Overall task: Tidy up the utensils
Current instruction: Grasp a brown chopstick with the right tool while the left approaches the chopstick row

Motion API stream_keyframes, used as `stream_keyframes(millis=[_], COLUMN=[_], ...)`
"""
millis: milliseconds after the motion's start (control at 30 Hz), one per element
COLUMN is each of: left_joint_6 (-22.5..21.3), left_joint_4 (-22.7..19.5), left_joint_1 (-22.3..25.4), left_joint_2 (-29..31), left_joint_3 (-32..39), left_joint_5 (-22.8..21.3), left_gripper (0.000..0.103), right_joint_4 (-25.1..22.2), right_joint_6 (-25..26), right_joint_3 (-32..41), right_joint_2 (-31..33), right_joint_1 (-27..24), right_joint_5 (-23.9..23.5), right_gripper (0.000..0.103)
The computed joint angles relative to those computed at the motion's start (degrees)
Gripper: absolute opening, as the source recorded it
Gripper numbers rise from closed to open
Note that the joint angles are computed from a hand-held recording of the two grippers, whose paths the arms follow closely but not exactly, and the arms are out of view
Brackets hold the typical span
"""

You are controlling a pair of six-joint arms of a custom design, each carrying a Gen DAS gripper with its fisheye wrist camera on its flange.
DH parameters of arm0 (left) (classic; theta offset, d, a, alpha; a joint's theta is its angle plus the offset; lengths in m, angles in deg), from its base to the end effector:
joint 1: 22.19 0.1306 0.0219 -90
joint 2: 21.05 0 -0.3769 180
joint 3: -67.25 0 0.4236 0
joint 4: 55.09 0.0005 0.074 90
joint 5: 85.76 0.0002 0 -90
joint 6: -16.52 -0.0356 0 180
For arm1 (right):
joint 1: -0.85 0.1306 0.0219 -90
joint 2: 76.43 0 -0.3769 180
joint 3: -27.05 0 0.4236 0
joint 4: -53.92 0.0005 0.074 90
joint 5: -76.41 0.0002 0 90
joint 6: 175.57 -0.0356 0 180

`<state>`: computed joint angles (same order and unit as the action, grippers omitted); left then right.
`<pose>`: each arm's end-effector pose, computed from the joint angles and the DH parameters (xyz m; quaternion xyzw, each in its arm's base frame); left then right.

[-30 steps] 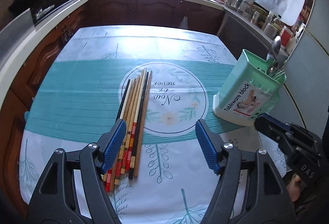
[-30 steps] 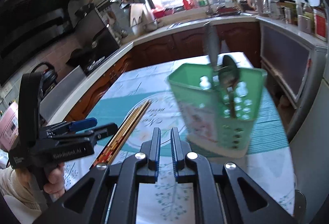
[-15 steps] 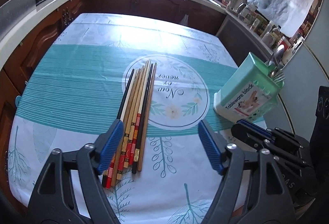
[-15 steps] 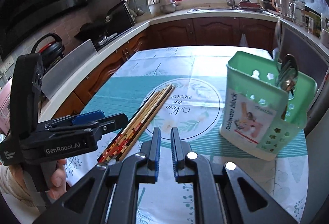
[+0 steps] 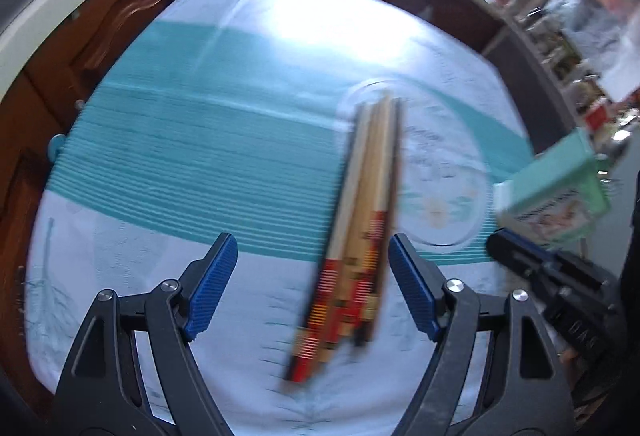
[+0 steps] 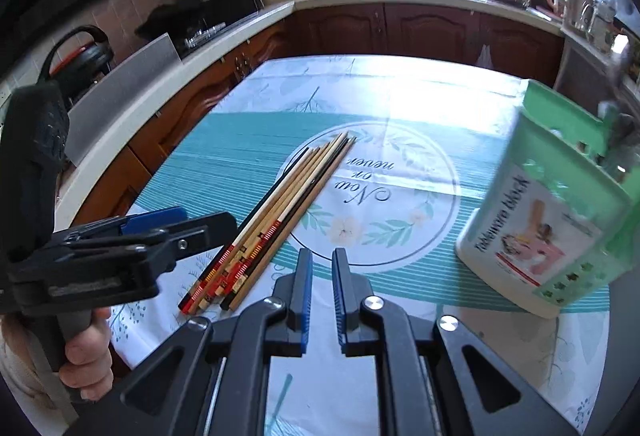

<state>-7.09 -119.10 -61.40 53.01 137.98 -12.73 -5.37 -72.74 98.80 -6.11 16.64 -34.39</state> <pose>0.3028 -0.2343 0.3686 -0.2560 0.9358 -0.0673 0.2327 0.3579 0.1138 0.4051 -0.2820 0.9035 0.1804 0.2677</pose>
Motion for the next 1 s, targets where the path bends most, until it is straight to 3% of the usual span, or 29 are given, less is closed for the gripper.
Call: stream_keyframes(millis=[100, 267, 467, 700, 1000], left_joint_6=[-2.31, -4.59, -5.07, -3.78, -4.05], left_joint_4=[-5.13, -5.72, -5.18, -4.83, -4.72], left_joint_1=[1.92, 3.00, 3.78, 4.33, 4.76], left_joint_2=[2.27, 1.90, 1.29, -0.48, -1.21], left_joint_3=[1.48, 1.40, 0.47, -1.54, -2.37], left_joint_5=[0.16, -0.59, 1.71, 2.62, 3.20], left_gripper=[0.069, 0.058, 0.042, 0.042, 0.042], right_joint_4=[-1.96, -7.85, -14.50, -18.21, -19.42], right_joint_6=[-2.43, -5.79, -10.60, -14.81, -14.27], right_joint_3=[2.52, 9.48, 18.81, 25.26, 27.28], right_joint_2=[3.62, 13.03, 24.14, 31.01, 32.88], right_joint_1=[1.48, 3.47, 4.31, 5.03, 7.34], right_joint_5=[0.48, 1.03, 1.27, 0.93, 6.99], right_gripper=[0.010, 0.010, 0.010, 0.010, 0.010])
